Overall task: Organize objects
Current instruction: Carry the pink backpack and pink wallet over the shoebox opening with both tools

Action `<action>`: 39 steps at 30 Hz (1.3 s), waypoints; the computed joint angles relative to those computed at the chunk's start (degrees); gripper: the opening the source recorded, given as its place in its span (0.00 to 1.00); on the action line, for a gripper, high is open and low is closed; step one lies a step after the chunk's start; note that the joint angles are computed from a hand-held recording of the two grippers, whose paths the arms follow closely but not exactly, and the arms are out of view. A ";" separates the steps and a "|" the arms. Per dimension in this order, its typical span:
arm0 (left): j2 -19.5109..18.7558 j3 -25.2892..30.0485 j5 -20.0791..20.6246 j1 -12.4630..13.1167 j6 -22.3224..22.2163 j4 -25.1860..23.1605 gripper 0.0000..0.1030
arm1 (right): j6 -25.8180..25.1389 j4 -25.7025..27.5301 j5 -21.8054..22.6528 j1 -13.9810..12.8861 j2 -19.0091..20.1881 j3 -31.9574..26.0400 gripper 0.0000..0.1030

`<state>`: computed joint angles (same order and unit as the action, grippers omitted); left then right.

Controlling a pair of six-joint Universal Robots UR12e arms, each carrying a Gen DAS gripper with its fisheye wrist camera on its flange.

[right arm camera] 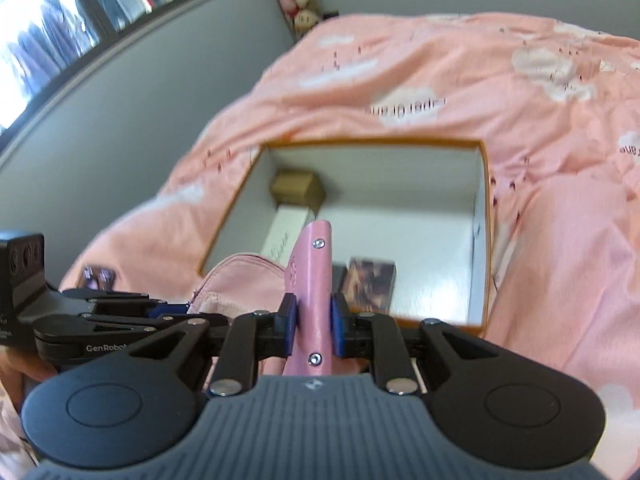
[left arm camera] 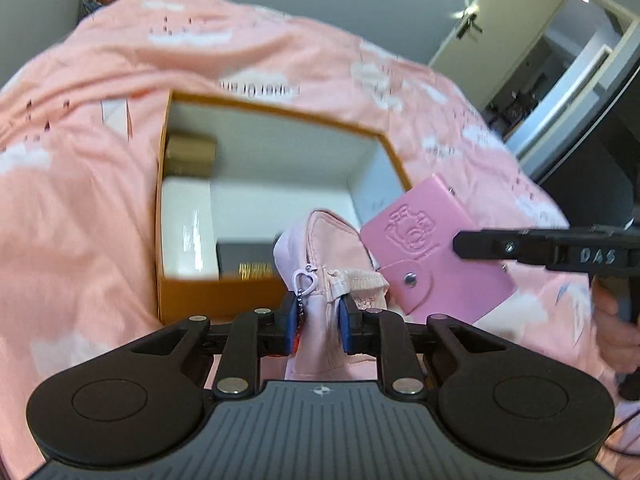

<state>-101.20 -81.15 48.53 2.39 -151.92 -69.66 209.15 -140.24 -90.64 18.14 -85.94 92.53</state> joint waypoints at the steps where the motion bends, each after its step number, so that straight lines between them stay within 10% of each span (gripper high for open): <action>1: -0.30 0.24 -0.07 -0.22 -0.81 1.51 0.22 | 0.13 -1.05 -0.41 -0.04 0.21 -0.06 0.19; 17: -9.11 7.46 3.50 -3.69 -11.17 11.08 0.21 | 7.34 -9.49 -1.32 -4.07 4.58 0.13 0.18; 39: -16.21 14.56 16.80 -8.29 -9.69 7.76 0.21 | 15.23 -11.47 5.14 -8.14 10.54 -1.52 0.18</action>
